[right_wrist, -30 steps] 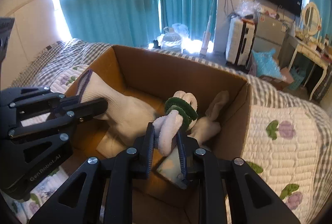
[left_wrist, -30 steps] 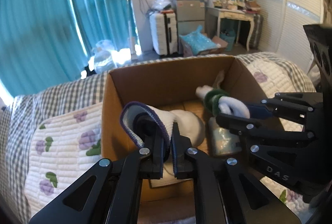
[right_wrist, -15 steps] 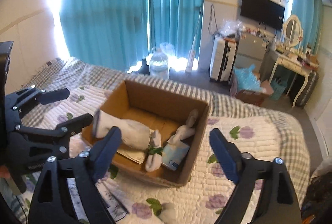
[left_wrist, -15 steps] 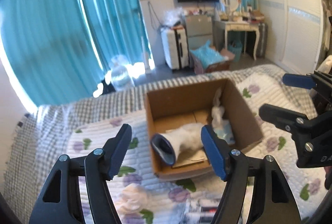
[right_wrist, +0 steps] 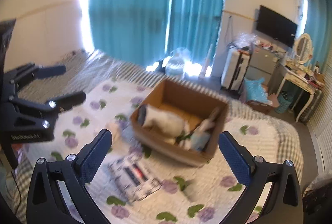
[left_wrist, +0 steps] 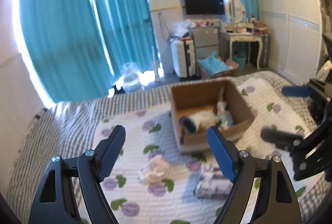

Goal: Organize soft objects
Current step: 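Grasp the floral tissue pack with right while the left grasps the lace cloth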

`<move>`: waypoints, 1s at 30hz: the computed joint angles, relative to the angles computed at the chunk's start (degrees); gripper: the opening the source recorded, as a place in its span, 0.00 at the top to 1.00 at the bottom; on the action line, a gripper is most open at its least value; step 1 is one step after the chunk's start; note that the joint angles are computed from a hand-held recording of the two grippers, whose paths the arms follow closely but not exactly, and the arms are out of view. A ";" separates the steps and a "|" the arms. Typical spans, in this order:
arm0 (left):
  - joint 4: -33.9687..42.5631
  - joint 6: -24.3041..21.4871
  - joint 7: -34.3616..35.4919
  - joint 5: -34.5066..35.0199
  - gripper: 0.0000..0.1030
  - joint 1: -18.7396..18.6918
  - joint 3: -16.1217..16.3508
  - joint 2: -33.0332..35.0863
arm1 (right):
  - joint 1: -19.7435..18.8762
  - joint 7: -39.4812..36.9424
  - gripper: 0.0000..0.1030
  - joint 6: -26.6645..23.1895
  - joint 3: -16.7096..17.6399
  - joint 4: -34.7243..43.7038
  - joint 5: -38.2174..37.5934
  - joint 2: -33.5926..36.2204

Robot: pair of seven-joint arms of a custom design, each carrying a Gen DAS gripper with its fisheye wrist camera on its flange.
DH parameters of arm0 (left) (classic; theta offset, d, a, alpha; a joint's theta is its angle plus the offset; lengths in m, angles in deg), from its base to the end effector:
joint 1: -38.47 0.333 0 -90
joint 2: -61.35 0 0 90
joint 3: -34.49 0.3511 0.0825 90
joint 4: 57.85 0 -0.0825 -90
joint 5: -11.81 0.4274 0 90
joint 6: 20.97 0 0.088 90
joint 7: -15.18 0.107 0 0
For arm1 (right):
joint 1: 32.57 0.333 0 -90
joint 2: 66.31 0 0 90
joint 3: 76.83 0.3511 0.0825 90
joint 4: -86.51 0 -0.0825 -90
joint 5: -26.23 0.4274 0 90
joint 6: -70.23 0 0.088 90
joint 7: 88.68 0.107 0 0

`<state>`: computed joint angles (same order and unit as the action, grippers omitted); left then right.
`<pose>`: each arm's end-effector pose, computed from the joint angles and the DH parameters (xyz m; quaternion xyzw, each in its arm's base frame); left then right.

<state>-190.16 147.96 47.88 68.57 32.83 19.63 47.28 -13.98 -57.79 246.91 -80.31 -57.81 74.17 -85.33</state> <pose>0.4806 -0.2474 0.5301 -0.5298 0.7039 -0.3256 0.3432 0.4828 0.0660 0.4906 -0.7652 0.4674 -0.2805 0.3425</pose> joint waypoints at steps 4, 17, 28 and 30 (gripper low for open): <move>-4.13 0.16 -7.70 4.56 0.20 2.56 -1.20 -0.41 | 0.61 0.18 0.00 -0.81 0.72 -0.80 0.07 5.22; -7.67 -0.32 -23.49 14.37 0.20 1.02 2.07 7.58 | -2.66 -19.95 0.00 -4.64 5.63 5.99 18.52 22.58; -8.15 0.42 -19.78 10.82 0.20 0.00 3.25 8.37 | -6.97 -26.06 0.02 -4.42 9.18 10.18 29.57 26.93; -8.23 0.25 -20.44 11.65 0.20 0.01 3.06 7.84 | -7.03 -29.52 0.09 -3.75 9.64 9.99 34.01 26.16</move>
<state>-198.40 148.20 27.44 80.22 32.85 22.69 55.13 -21.01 -87.32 243.16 -70.67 -47.82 108.18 -59.17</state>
